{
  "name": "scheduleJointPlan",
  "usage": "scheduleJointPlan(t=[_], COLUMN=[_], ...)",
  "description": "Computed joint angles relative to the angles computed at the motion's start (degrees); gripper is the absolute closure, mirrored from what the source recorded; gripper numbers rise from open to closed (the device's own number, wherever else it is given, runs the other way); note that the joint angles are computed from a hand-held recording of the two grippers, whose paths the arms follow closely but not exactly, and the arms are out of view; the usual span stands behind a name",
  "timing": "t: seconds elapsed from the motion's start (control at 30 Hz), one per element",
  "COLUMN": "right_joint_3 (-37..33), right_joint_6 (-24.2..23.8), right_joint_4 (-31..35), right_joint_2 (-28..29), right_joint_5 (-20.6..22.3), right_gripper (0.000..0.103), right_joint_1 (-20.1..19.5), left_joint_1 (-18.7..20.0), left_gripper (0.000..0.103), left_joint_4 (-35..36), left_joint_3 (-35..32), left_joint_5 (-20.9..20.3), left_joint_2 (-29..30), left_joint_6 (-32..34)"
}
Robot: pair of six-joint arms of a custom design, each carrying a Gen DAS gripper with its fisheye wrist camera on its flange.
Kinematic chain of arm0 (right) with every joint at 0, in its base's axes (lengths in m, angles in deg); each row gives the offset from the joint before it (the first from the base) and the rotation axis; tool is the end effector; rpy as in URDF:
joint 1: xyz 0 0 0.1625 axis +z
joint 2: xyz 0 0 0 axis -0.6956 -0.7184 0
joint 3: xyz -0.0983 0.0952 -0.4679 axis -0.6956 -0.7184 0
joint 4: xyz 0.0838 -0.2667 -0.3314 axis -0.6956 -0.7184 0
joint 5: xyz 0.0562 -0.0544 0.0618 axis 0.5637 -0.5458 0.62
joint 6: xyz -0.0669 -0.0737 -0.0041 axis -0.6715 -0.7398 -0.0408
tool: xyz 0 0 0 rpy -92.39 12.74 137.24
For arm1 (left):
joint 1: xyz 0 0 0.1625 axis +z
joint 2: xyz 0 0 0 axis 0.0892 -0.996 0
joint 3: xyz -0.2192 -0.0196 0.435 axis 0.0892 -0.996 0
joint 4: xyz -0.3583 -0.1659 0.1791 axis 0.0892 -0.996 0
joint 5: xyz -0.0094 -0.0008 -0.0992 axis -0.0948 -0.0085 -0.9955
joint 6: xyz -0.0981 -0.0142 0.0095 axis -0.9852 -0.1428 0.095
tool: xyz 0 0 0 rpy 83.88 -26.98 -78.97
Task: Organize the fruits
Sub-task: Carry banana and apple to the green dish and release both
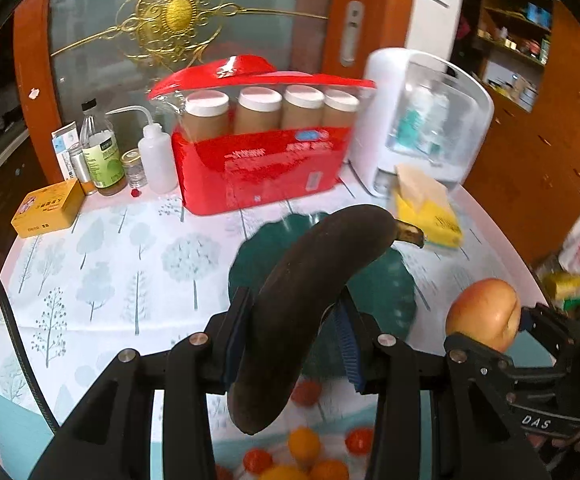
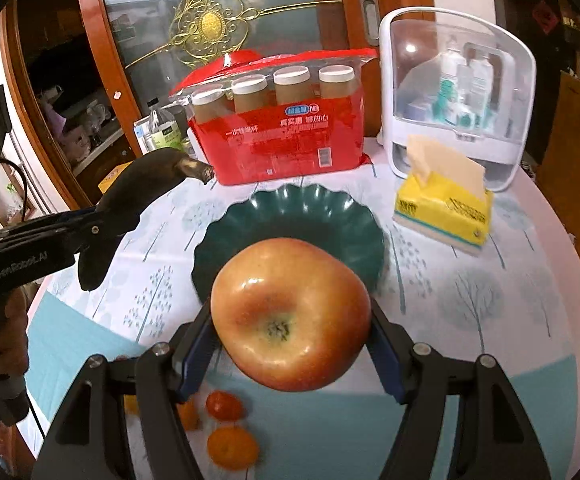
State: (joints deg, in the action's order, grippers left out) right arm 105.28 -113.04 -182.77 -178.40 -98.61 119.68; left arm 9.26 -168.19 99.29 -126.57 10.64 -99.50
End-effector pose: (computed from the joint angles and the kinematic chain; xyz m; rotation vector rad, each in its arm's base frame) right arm 0.0546 -0.2840 0.2849 0.7329 -2.5285 0.6958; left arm -0.3348 -0.3025 0.0378 0.3264 2.3161 -0.8980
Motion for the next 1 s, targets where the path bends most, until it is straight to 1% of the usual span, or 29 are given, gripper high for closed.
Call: scheduleJointPlan(t=[0.2,0.37,0.57,0.67,0.83,0.93,1.0], right_joint_3=[-4.22,-7.0,-8.25,-8.26,-8.45,-8.56,-8.58], right_joint_6=[1.94,3.51,3.01,1.73,1.31,1.65,1.91], right_joint_4=[-3.11,-3.39,-3.29,-5.29,-5.77,-6.77,-6.62], right_joint_2=[8.87,14.2,19.15,21.31,23.25,24.21,24.18], right_joint_5=[1.32,1.14,-1.13,-1.87,-2.16,-2.8,-2.49], right_gripper=[0.034,0.034,0.034,0.034,0.034,0.034,0.033], right_joint_1=[-0.41,-1.3,-2.64,-2.92,-3.74,-3.9,-4.12], left_joint_1=[5.36,9.19,13.21,15.06,17.48,18.44,18.77], left_gripper=[0.063,0.063,0.063,0.063,0.063,0.063,0.063], left_joint_4=[-3.16,-6.66,-11.05,-12.52,-13.62,-14.6,-15.23], left_joint_3=[-2.84,-4.89,-6.43,-7.33,-8.79,-8.97,-8.84], left_joint_5=[3.84,4.81,2.81,1.47,-0.57,-1.33,-1.85], left_joint_2=[3.49,6.4,10.08,11.96,14.54,15.58,16.08], left_joint_6=[1.33,3.25,5.79,7.29,9.66,9.97,9.69])
